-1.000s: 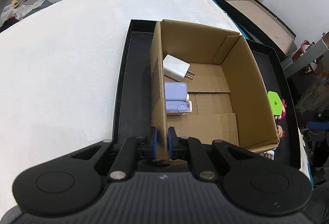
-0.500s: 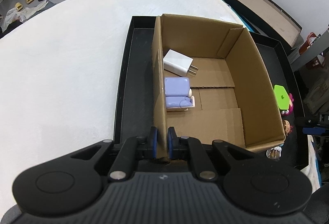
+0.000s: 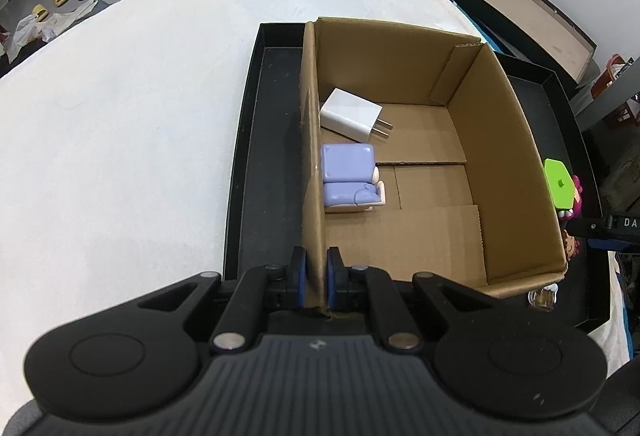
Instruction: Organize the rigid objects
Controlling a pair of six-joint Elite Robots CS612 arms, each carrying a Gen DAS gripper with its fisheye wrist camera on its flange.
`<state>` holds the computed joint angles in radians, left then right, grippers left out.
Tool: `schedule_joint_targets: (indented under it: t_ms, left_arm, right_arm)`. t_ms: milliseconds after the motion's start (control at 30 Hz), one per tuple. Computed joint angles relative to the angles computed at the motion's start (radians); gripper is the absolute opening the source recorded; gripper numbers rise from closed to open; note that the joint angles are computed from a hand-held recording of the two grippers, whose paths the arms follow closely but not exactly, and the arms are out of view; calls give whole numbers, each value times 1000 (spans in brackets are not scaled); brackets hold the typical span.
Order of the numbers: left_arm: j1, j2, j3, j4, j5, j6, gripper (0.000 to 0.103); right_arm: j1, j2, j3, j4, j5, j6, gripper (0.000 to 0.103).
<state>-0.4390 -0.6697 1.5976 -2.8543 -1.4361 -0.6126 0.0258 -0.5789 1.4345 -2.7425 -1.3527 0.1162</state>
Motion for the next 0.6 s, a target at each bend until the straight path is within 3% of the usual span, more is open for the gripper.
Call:
schedule_joint_targets:
  t_ms: [433,533,600]
  left_arm:
    - [-1,1,-1,-1,5,-3,10]
    - [-1,0,0,-4,3,-7,10]
    - [-1,0,2,-10,1,-7,10]
  right_arm:
    - [9,21,-33,49,-19,-26,61]
    - [9,24,-39,67,-9,-32,43]
    - [9,25,-40,73,-8,-35,43]
